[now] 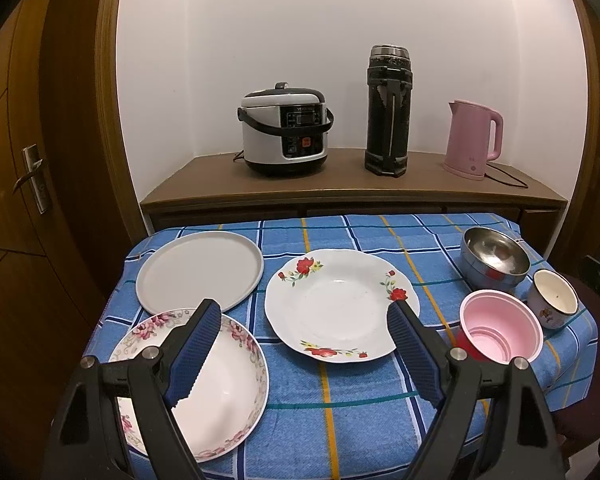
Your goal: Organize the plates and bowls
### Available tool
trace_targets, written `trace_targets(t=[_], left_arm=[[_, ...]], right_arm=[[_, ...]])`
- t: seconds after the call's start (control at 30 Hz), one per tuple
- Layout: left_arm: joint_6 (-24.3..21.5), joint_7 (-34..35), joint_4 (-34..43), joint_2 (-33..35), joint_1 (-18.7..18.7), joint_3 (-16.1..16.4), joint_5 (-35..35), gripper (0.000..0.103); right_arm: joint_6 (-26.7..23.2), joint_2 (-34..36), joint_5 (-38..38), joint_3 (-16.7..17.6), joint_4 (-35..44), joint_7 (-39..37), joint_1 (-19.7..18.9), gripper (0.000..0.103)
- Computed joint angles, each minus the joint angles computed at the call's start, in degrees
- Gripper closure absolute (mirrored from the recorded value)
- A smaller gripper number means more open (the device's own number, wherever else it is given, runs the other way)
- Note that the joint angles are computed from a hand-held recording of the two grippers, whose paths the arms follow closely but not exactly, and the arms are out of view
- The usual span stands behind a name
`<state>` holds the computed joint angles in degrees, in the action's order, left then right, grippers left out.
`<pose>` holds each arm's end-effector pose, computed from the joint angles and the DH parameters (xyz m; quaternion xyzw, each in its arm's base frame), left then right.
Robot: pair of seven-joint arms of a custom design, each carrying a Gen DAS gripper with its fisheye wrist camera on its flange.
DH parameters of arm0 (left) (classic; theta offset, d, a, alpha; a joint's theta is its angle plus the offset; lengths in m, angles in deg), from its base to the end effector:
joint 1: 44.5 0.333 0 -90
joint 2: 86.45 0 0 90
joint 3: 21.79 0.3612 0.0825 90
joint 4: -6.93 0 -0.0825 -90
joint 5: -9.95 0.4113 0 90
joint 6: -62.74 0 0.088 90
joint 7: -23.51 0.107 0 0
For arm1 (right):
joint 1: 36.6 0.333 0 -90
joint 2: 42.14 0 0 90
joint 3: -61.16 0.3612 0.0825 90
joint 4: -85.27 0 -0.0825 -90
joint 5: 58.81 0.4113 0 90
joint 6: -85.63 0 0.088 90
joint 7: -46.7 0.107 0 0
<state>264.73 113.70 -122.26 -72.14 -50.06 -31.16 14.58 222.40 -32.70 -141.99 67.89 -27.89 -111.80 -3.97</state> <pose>0.5950 -0.1628 0.4022 -0.5073 0.7086 -0.3951 0.2905 0.5083 0.4010 0.4488 -0.5330 0.6728 -0.3858 0.3383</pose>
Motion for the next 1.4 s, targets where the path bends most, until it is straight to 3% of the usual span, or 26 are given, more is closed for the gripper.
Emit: trace_targets(t=[1.27, 1.4], left_arm=[[0.51, 0.16, -0.37, -0.02, -0.76, 0.50, -0.70, 0.016], [0.12, -2.63, -0.23, 0.14, 2.10, -1.50, 2.65, 0.016]], right_arm=[[0.96, 1.70, 0.84, -0.44, 1.51, -1.32, 0.64, 0.000], [1.82, 2.21, 1.26, -0.69, 2.03, -2.25, 0.79, 0.003]])
